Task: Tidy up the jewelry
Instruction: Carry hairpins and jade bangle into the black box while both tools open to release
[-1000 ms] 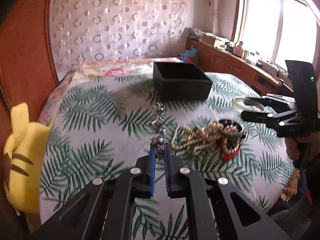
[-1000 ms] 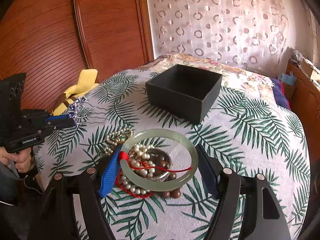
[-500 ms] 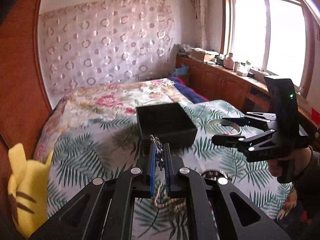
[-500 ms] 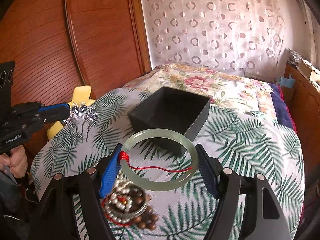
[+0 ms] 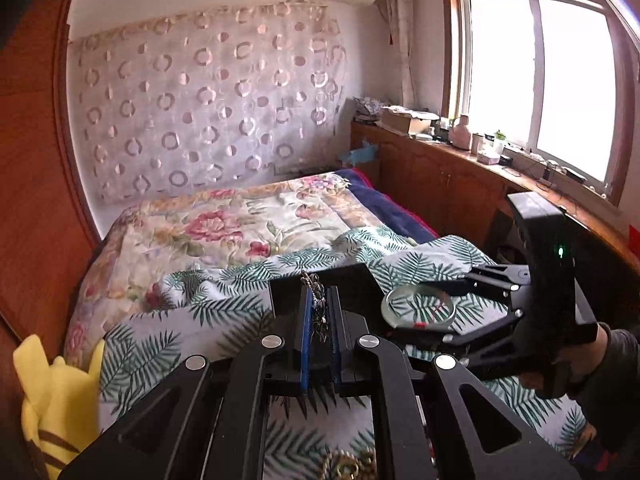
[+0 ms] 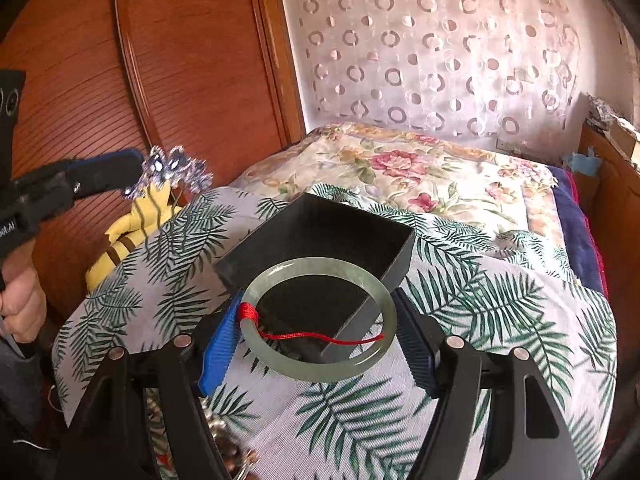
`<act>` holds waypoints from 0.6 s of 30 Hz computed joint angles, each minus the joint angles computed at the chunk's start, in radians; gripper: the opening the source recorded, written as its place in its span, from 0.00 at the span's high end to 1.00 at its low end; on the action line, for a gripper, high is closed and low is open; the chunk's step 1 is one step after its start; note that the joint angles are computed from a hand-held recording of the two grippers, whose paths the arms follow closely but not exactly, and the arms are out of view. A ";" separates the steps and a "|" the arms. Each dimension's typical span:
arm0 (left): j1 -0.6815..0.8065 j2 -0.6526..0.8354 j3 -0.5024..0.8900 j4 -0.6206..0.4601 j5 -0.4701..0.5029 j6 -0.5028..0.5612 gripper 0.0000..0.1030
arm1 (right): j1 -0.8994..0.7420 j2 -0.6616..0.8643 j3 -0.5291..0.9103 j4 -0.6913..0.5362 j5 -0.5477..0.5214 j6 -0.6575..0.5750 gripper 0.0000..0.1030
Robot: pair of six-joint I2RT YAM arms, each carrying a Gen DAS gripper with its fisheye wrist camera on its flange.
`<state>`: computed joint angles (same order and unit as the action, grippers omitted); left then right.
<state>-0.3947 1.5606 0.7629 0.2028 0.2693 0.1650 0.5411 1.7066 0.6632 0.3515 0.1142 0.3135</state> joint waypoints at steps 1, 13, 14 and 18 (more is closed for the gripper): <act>-0.003 0.022 0.022 -0.005 -0.002 0.000 0.94 | -0.012 0.019 0.015 0.001 -0.016 -0.009 0.28; -0.014 0.284 0.244 -0.039 0.019 -0.018 0.94 | -0.054 0.180 0.137 -0.009 -0.073 -0.073 0.27; -0.014 0.291 0.249 -0.039 0.025 -0.019 0.94 | -0.058 0.182 0.142 -0.010 -0.077 -0.075 0.27; -0.028 0.302 0.260 -0.039 0.022 -0.016 0.94 | -0.067 0.173 0.137 -0.001 -0.087 -0.082 0.27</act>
<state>-0.4225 1.8630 1.0228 0.1639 0.2916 0.1485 0.4741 1.8798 0.8006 0.3508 0.0274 0.2314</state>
